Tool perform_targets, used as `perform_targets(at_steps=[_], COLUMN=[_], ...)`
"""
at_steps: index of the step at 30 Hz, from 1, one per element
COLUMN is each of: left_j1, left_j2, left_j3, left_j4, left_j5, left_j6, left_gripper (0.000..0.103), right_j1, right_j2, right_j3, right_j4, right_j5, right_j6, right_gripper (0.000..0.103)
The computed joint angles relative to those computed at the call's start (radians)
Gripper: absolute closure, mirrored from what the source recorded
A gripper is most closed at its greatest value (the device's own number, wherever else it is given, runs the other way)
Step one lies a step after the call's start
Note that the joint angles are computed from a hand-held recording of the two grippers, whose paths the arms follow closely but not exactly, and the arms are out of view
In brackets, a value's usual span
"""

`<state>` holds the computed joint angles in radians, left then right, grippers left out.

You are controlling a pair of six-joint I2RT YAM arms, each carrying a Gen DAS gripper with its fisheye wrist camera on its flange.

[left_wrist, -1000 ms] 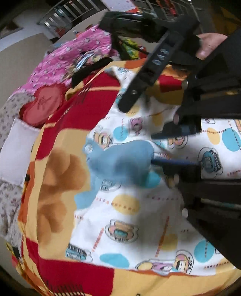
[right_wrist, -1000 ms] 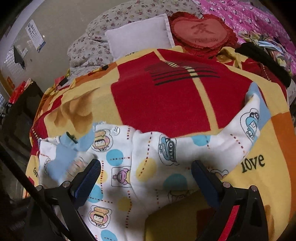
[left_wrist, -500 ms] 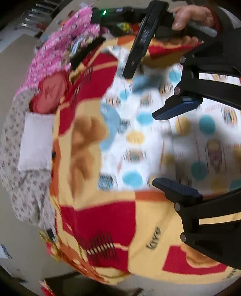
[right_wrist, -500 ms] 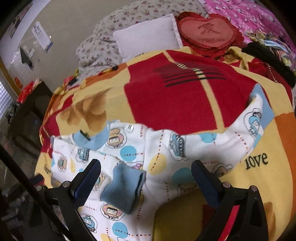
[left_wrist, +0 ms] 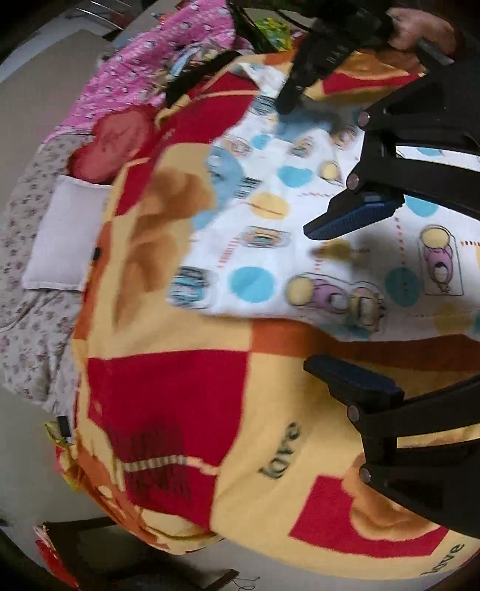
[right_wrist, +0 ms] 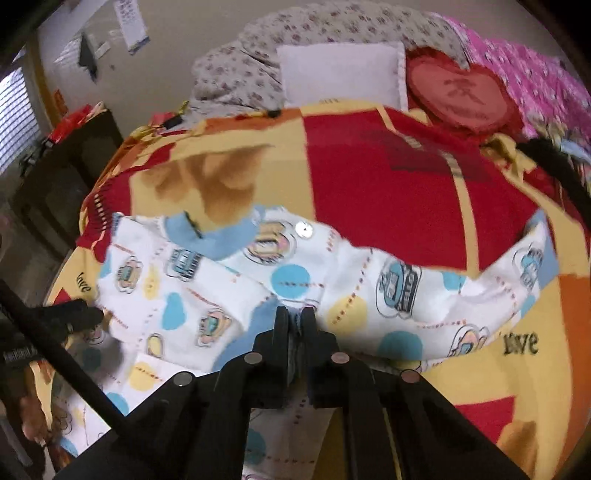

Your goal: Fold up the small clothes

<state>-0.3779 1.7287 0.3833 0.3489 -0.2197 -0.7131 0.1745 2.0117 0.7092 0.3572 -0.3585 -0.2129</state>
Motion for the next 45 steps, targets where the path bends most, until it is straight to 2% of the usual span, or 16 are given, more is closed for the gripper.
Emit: perform_targets(at_steps=[3,5,6,7,9,11,15,21,23,24,27,30,35,39,43,45], left_j1=[0.046,0.088,0.111,0.138,0.177,0.191,0.214,0.237,0.253,0.26,0.278,0.266,0.254,0.25,0.25,0.248], left_j2=[-0.039,-0.042,-0.039,-0.035,-0.019,-0.001,0.028,0.04,0.046,0.049,0.063,0.069,0.085,0.103,0.111,0.113], left_j3=[0.018,0.042,0.056,0.064,0.084,0.095,0.119,0.137,0.147,0.15,0.167,0.19,0.228,0.249,0.257,0.256], left_j4=[-0.019,-0.033,-0.04,-0.039,-0.047,-0.046,-0.054,-0.056,-0.061,-0.059,-0.063,-0.078,-0.097,-0.096,-0.098,-0.091], left_j5=[0.003,0.019,0.042,0.072,0.106,0.114,0.126,0.151,0.163,0.171,0.204,0.189,0.186,0.207,0.216,0.214], left_j6=[0.039,0.062,0.072,0.084,0.093,0.093,0.1,0.108,0.106,0.104,0.094,0.095,0.095,0.092,0.098,0.102], left_gripper=[0.031,0.029,0.029,0.029,0.028,0.028,0.028,0.028,0.028,0.028,0.028,0.028,0.028,0.027,0.026,0.024], right_j1=[0.019,0.022,0.021,0.01,-0.02,-0.032,-0.016,-0.002,-0.001,0.002,0.014,0.004,0.008,-0.019,-0.026,-0.055], right_j2=[-0.037,-0.045,-0.038,-0.023,-0.004,0.011,0.025,0.102,0.109,0.11,0.081,0.007,-0.114,-0.132,-0.093,-0.067], right_j3=[-0.033,-0.027,-0.018,-0.007,-0.005,0.003,0.0,0.053,0.054,0.051,-0.001,-0.062,-0.152,-0.137,-0.133,-0.125], right_j4=[0.031,0.006,-0.005,-0.012,-0.001,-0.003,-0.003,-0.016,-0.013,-0.009,0.059,0.102,0.189,0.152,0.153,0.138], right_j5=[0.022,0.013,0.012,-0.002,-0.031,-0.029,-0.014,-0.013,-0.029,-0.032,-0.017,-0.051,-0.014,-0.033,0.028,0.013], right_j6=[-0.009,-0.027,-0.03,-0.029,-0.02,-0.026,-0.071,-0.103,-0.116,-0.122,-0.134,-0.13,-0.139,-0.15,-0.175,-0.19], right_gripper=[0.095,0.095,0.089,0.066,0.033,0.033,0.041,0.042,0.073,0.093,0.097,0.097,0.097,0.097,0.097,0.097])
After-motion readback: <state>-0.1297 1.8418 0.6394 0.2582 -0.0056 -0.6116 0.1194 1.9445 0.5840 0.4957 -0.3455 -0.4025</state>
